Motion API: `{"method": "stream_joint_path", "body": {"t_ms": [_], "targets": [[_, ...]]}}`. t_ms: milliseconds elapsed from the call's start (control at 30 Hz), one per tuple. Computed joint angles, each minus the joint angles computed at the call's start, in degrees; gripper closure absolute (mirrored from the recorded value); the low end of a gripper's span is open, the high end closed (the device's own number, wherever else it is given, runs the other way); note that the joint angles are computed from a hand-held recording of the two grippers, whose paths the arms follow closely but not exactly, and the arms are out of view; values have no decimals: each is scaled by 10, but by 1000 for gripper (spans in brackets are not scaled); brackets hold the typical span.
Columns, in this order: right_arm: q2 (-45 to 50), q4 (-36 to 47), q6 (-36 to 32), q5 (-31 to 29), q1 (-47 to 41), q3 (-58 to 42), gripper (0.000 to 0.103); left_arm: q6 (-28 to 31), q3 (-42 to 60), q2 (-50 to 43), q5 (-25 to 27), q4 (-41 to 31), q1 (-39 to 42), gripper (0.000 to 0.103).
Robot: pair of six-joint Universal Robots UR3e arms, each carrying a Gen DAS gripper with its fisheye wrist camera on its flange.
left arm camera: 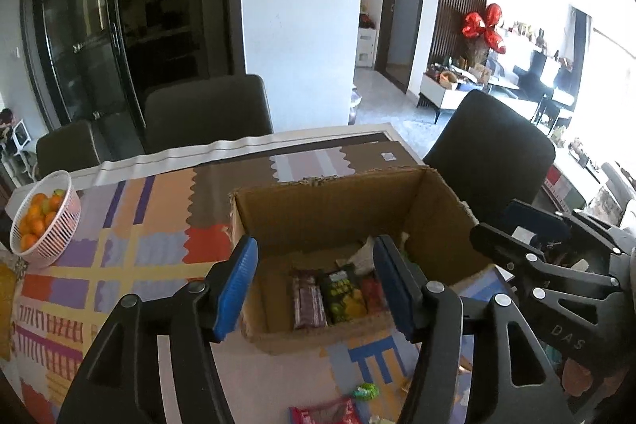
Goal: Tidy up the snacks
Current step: 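Open both tools to drop the green packet and lollipop into the box, then move both tools back from the box toward the snacks on the table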
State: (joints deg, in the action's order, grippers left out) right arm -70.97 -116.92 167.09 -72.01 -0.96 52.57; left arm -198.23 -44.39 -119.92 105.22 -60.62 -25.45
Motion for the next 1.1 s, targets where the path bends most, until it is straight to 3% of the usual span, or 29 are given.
{"method": "stream_joint_path", "body": {"t_ms": [200, 500, 1000, 1100], "targets": [[-102, -43, -19, 37, -20, 138, 51, -7, -147, 93, 26, 80, -33, 36], [-245, -99, -58, 87, -51, 332, 50, -29, -282, 166, 95, 147, -104, 36], [-433, -75, -108, 138, -125, 523, 50, -105, -414, 219, 156, 165, -197, 35], [-454, -64, -115, 135, -127, 546, 50, -129, -445, 230, 142, 171, -203, 35]]}}
